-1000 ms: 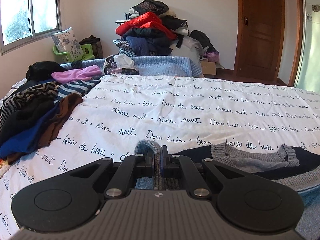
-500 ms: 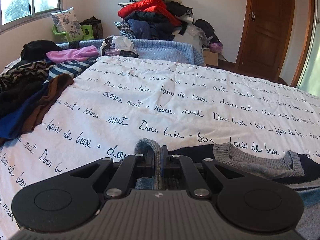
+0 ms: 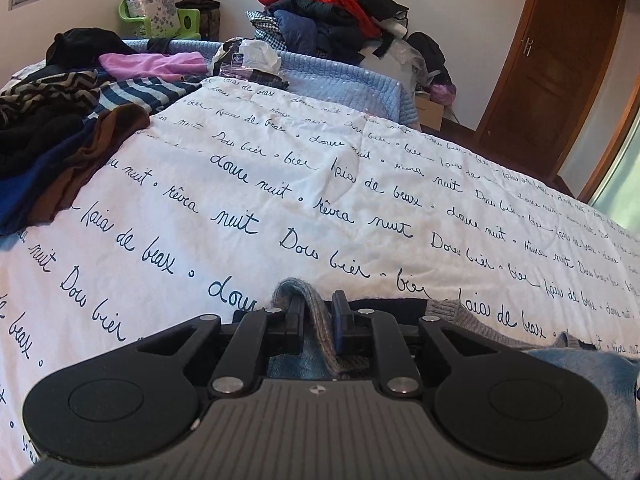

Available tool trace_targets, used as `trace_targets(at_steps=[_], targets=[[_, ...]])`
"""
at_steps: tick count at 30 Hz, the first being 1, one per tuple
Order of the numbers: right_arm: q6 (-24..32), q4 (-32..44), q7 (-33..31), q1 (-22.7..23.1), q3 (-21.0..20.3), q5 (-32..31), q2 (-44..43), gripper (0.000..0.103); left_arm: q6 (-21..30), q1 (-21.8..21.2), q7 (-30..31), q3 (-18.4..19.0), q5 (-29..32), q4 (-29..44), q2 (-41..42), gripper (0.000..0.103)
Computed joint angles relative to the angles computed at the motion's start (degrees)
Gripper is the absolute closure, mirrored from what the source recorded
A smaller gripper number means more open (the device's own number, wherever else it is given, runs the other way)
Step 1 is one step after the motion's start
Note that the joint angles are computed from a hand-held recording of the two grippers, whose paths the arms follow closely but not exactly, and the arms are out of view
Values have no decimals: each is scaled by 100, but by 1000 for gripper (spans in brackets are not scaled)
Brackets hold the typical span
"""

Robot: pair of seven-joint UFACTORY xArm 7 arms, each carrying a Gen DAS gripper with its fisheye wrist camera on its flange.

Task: Fold small clothes
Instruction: 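Open both grippers to release the folded hem, then move the left gripper to the side edge of the folded sweater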

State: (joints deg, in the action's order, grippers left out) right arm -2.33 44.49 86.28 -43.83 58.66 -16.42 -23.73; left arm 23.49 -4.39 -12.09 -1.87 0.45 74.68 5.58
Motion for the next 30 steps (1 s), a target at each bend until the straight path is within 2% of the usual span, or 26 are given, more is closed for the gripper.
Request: trace_targets(at_steps=[2, 4, 6, 11, 16, 19, 22, 23, 27, 30], targets=[[30, 23, -54, 74, -103, -20, 2, 27, -64, -49, -261, 60, 331, -20, -18, 77], [87, 13, -96, 292, -313, -19, -32, 27, -266, -151, -915, 197, 1218, -117, -86, 66], [109, -7, -152, 495, -466, -67, -117, 27, -354, -147, -1173, 226, 1648, -164, -141, 61], [150, 10, -404, 1018, -775, -258, -241, 27, -415, -15, -882, 130, 1577, -465, -424, 55], [-30, 75, -1083, 2043, -1401, -234, 320, 24, -558, 102, -934, 46, 1993, -946, -794, 46], [495, 254, -1226, 2346, -1568, -319, 588, 24, -591, 144, -671, 9, 1758, -1199, -1009, 43], [1590, 517, -875, 2136, -1279, -712, 507, 24, -636, 204, -501, -50, 1705, -1464, -1252, 40], [1782, 533, -751, 2132, -1250, -824, 413, 24, -677, 238, -478, -77, 1741, -1547, -1321, 38], [1831, 450, -807, 2597, -1548, -1123, 155, 24, -814, 424, -586, -239, 2045, -1819, -1564, 28], [1990, 615, -913, 2829, -1531, -1551, 129, 24, -836, 399, -401, -213, 1841, -1960, -1690, 28]])
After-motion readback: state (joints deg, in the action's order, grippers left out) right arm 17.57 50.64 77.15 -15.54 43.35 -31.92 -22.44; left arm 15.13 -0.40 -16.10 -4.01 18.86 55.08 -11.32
